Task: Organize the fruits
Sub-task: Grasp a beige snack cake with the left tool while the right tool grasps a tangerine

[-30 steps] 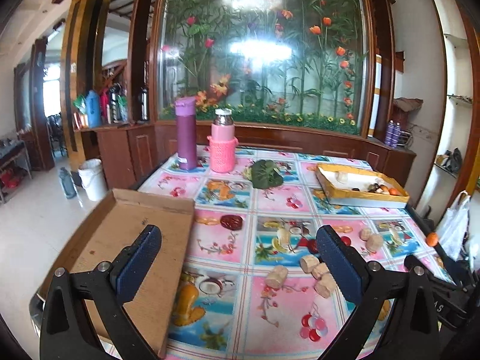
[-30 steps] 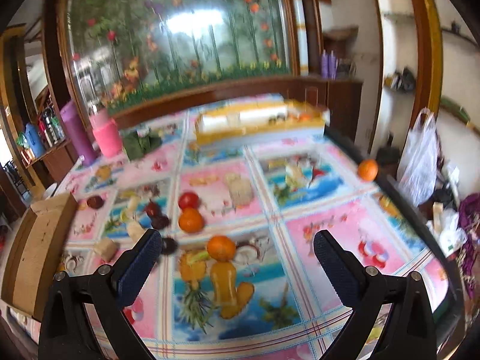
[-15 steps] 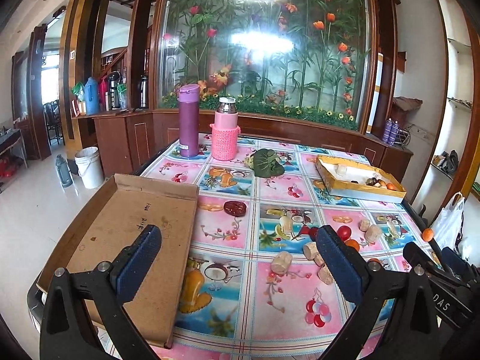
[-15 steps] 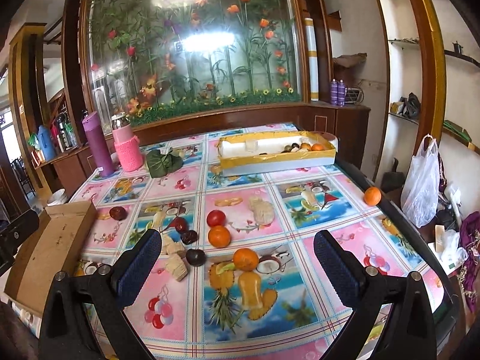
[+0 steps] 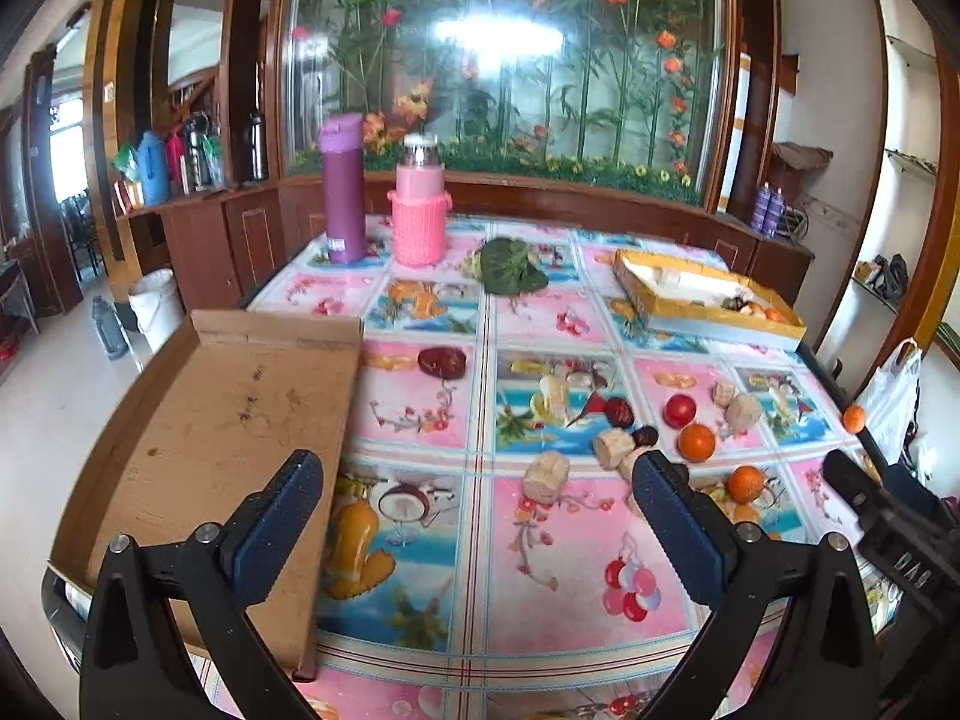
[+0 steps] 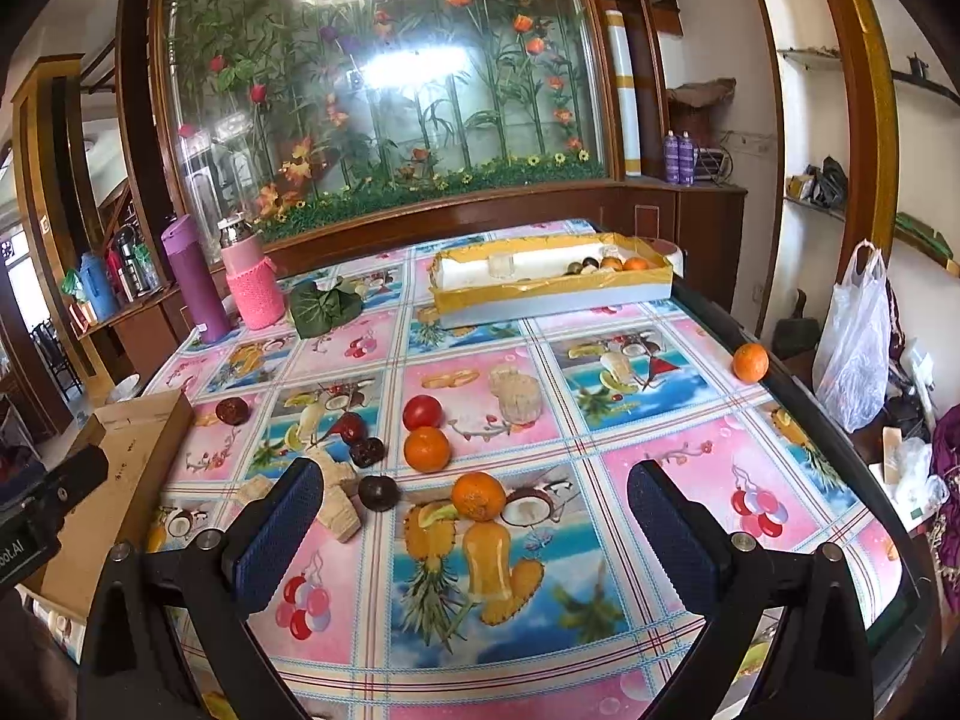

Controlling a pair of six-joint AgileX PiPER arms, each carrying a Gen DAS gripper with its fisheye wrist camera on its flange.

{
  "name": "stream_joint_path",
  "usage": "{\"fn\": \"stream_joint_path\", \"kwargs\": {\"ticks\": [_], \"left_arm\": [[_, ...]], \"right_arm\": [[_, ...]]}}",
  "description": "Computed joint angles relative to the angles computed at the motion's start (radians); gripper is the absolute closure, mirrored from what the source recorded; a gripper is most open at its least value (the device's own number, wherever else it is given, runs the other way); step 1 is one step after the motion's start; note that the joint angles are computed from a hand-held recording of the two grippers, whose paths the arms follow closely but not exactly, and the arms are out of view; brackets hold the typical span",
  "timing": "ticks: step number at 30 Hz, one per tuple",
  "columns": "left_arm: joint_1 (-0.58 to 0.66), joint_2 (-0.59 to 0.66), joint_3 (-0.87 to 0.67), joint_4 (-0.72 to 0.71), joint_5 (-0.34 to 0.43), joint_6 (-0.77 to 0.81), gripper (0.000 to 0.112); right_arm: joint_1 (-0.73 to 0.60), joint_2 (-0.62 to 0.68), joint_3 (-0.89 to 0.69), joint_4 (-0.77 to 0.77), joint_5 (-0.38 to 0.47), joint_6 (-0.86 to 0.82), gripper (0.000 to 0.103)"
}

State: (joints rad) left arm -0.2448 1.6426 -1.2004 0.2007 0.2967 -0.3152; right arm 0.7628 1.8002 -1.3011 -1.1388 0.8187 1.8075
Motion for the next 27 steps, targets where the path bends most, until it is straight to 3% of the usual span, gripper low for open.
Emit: {"fn": "stream_joint_path", "kwargs": {"ticks": [5,10,14,17,22,25,27], "left_arm": [[0.057,0.066,-0.047,-0.229,0.05,0.255,0.009],[0.059,0.133,-0.091,-0.335,0.097,0.378,0.009],[0.012,0.187,-0.129,-0.45,0.13,0.529,0.009],[-0.004,0.232,-0.171,-0.517,0.166,0.603,0.013],[0.041,0.325,-0.287,-0.618,0.282,0.661,0.035],[0.073,0.39,-0.378,-0.653,0.352,0.667,0.041],[0.071,0.412,-0.417,-0.627,0.367,0.653,0.041]], "right_arm": [[-0.092,-0.048,0.071,0.104,-0.064,-0.105,0.001],[-0.188,-0.071,0.117,0.21,-0.118,-0.242,0.001],[-0.263,-0.066,0.129,0.318,-0.243,-0.357,0.001],[-0.309,-0.018,0.078,0.513,-0.339,-0.588,0.002],[-0.296,0.061,-0.021,0.612,-0.349,-0.752,0.004],[-0.299,0.108,-0.079,0.69,-0.342,-0.851,0.009],[-0.304,0.14,-0.123,0.74,-0.327,-0.913,0.019]]}}
